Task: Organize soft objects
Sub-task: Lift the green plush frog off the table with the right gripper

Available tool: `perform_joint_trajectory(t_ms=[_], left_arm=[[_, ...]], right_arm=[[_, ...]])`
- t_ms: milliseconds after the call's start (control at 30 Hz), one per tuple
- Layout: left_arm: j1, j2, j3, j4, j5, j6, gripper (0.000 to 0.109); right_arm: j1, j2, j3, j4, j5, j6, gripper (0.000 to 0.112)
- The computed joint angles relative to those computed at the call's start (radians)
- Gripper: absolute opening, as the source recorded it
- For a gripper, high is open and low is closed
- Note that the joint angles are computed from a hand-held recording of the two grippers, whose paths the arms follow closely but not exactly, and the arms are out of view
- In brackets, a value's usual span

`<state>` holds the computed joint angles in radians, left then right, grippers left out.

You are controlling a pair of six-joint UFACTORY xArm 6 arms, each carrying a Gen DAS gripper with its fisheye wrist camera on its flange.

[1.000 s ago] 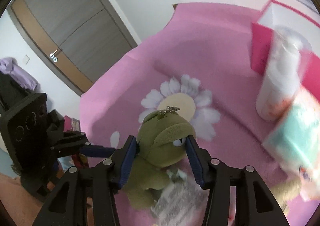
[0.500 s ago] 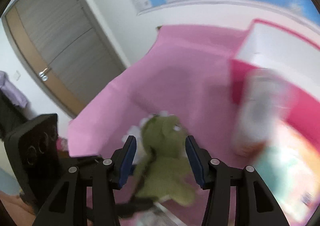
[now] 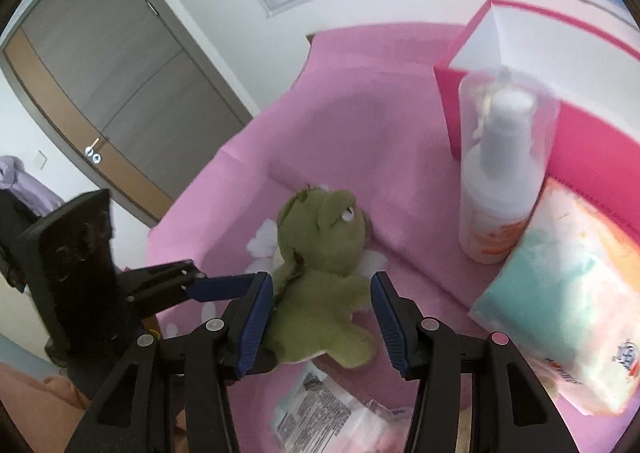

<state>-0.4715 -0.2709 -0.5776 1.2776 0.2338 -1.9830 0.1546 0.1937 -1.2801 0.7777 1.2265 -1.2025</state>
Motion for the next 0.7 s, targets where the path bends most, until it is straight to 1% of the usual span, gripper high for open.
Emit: perform_joint_trajectory(t_ms=[67, 167, 200, 233, 267, 300, 333, 400, 433, 467, 500, 533, 567, 600, 667, 700], left_arm=[[0.020, -0.010, 0.014, 0.004, -0.031, -0.003, 0.065], [0.042, -0.033, 0.029, 0.051, -0.053, -0.052, 0.065], [0.050, -0.032, 0.033, 0.023, -0.066, -0.020, 0.065], [0.049, -0.033, 0.034, 0.009, -0.056, -0.009, 0.063], [0.040, -0.036, 0.036, -0.021, -0.030, 0.017, 0.059], [0.039, -0.033, 0.034, -0.041, -0.023, 0.038, 0.059], [0.038, -0.036, 0.036, -0.064, -0.020, 0.063, 0.059], [0.018, -0.047, 0.040, -0.098, 0.017, 0.097, 0.059], [0.004, -0.055, 0.044, -0.125, 0.042, 0.124, 0.059], [-0.003, -0.066, 0.053, -0.154, 0.049, 0.159, 0.059], [-0.010, -0.080, 0.063, -0.164, 0.060, 0.166, 0.059], [-0.023, -0.104, 0.076, -0.155, 0.085, 0.141, 0.059], [-0.026, -0.117, 0.087, -0.155, 0.084, 0.129, 0.059], [-0.024, -0.129, 0.101, -0.158, 0.063, 0.120, 0.059], [-0.025, -0.139, 0.115, -0.132, 0.032, 0.075, 0.059], [-0.016, -0.135, 0.122, -0.117, -0.014, 0.052, 0.059]], right_arm=[[-0.003, 0.032, -0.029, -0.015, 0.054, 0.020, 0.053], [-0.013, 0.051, -0.057, -0.006, 0.125, 0.024, 0.053], [-0.015, 0.051, -0.058, -0.009, 0.140, 0.020, 0.053], [-0.015, 0.054, -0.059, -0.008, 0.149, 0.032, 0.053], [-0.020, 0.071, -0.078, -0.004, 0.183, 0.059, 0.053], [-0.025, 0.089, -0.099, 0.003, 0.222, 0.074, 0.053], [-0.033, 0.108, -0.120, 0.016, 0.279, 0.091, 0.053], [-0.038, 0.105, -0.117, 0.024, 0.294, 0.095, 0.053], [-0.041, 0.110, -0.123, 0.028, 0.315, 0.097, 0.053], [-0.045, 0.130, -0.149, 0.025, 0.365, 0.109, 0.053], [-0.043, 0.131, -0.156, 0.016, 0.375, 0.113, 0.053], [-0.034, 0.110, -0.138, -0.001, 0.344, 0.097, 0.053], [-0.022, 0.071, -0.110, -0.018, 0.272, 0.059, 0.053], [-0.013, 0.043, -0.086, -0.018, 0.207, 0.028, 0.053], [0.008, 0.006, -0.060, -0.003, 0.124, -0.017, 0.053], [0.022, -0.003, -0.054, -0.005, 0.087, -0.030, 0.053]])
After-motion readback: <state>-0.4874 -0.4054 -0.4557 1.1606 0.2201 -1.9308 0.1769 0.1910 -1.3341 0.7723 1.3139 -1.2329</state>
